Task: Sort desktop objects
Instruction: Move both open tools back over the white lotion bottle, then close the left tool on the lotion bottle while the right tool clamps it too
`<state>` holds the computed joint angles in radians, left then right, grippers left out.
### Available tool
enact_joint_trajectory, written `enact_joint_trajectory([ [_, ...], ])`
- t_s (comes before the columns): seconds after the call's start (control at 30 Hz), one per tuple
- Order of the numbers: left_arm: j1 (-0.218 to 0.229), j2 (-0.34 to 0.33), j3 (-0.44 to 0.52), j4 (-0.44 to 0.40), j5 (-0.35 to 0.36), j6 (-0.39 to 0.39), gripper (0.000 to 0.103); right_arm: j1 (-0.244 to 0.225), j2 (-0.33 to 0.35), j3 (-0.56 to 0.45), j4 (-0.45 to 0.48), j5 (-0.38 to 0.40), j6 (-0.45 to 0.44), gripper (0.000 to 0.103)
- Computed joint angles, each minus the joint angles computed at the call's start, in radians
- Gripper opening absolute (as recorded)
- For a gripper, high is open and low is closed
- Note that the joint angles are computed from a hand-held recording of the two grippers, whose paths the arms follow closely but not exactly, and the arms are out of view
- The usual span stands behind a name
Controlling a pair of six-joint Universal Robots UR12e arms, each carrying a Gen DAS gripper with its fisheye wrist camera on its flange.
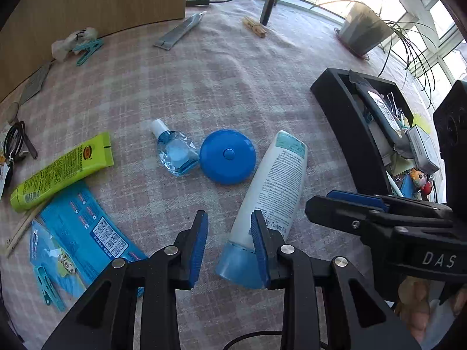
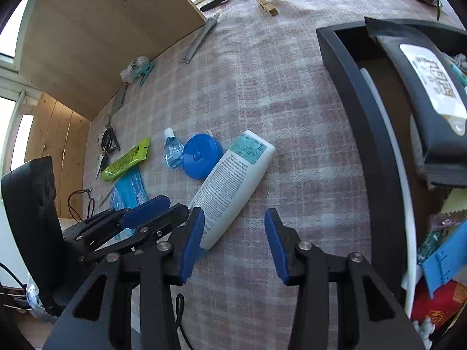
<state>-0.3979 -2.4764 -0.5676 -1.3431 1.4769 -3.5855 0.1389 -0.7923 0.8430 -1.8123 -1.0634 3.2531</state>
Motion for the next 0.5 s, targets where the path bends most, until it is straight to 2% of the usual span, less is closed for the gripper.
enact_joint_trajectory([
  [0.17, 0.002, -0.016, 0.030, -0.013, -0.014, 0.055, 0.028, -0.006, -0.001, 0.029, -0.030, 0.053, 0.059, 0.041],
  [0.33, 0.004, -0.008, 0.019, -0.023, -0.060, 0.110, 0.028, -0.015, -0.009, 0.057, -0.041, 0.088, 0.102, 0.041],
  [0.43, -0.004, -0.017, 0.041, -0.054, -0.065, 0.169, 0.037, -0.013, -0.010, 0.058, -0.041, 0.081, 0.100, 0.040],
  [0.5, -0.002, -0.026, 0.054, -0.062, -0.094, 0.170, 0.038, -0.011, -0.006, 0.054, -0.040, 0.084, 0.092, 0.040],
])
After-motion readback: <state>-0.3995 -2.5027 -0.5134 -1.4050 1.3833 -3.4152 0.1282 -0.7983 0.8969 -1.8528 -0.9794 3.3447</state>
